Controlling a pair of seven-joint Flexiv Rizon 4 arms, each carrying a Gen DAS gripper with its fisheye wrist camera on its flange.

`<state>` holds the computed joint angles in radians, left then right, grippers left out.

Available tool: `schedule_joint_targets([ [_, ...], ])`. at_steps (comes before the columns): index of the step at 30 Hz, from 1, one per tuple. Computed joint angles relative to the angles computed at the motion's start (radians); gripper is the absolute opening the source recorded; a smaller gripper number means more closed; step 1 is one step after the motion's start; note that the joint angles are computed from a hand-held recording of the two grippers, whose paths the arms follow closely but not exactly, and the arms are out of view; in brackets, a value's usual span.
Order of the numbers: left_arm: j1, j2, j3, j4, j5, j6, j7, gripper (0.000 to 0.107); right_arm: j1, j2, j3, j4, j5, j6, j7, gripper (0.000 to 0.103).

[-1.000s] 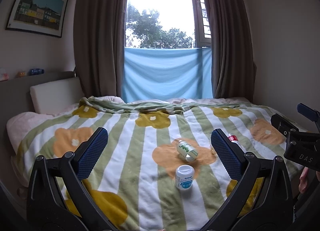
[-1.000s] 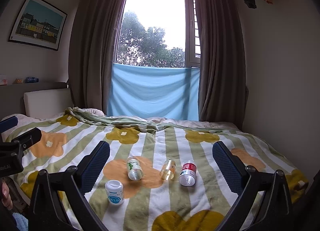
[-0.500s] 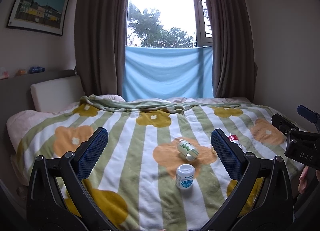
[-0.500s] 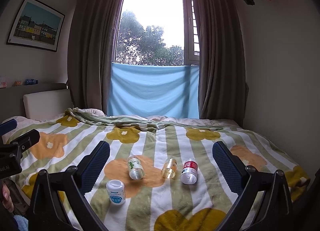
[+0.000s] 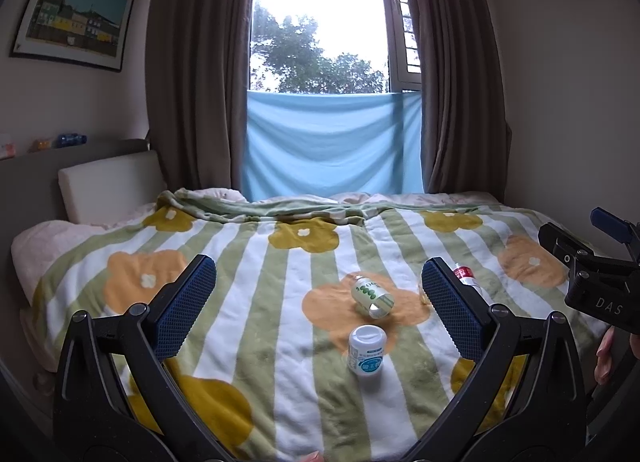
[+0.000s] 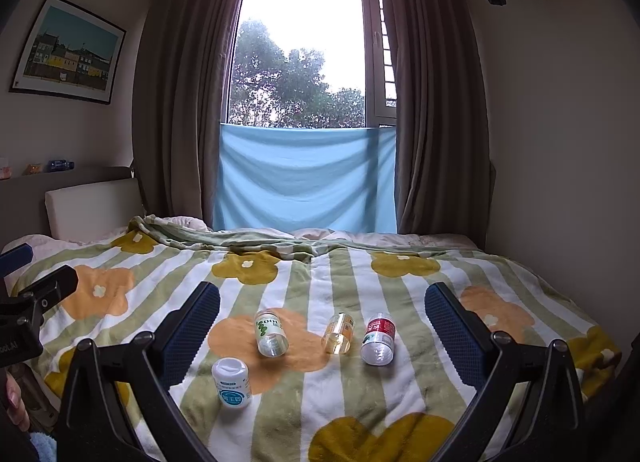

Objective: Flip cup upside down

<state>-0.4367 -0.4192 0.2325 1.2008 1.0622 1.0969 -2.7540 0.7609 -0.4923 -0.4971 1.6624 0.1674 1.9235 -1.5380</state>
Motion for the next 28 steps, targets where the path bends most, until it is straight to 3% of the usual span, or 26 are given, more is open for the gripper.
schedule_joint_targets([
  [19,-0.007,0.015,-0.018,0.005,0.048,-0.042,-0.034,0.103,0.008,0.001,-0.008,0.002,0.005,0.000,-0.002,0.102],
  [28,-0.019,0.021,-0.014,0.002,0.109,-0.042,-0.097,0.103,0.005,0.002,-0.006,0.001,0.002,-0.002,-0.001,0.102],
])
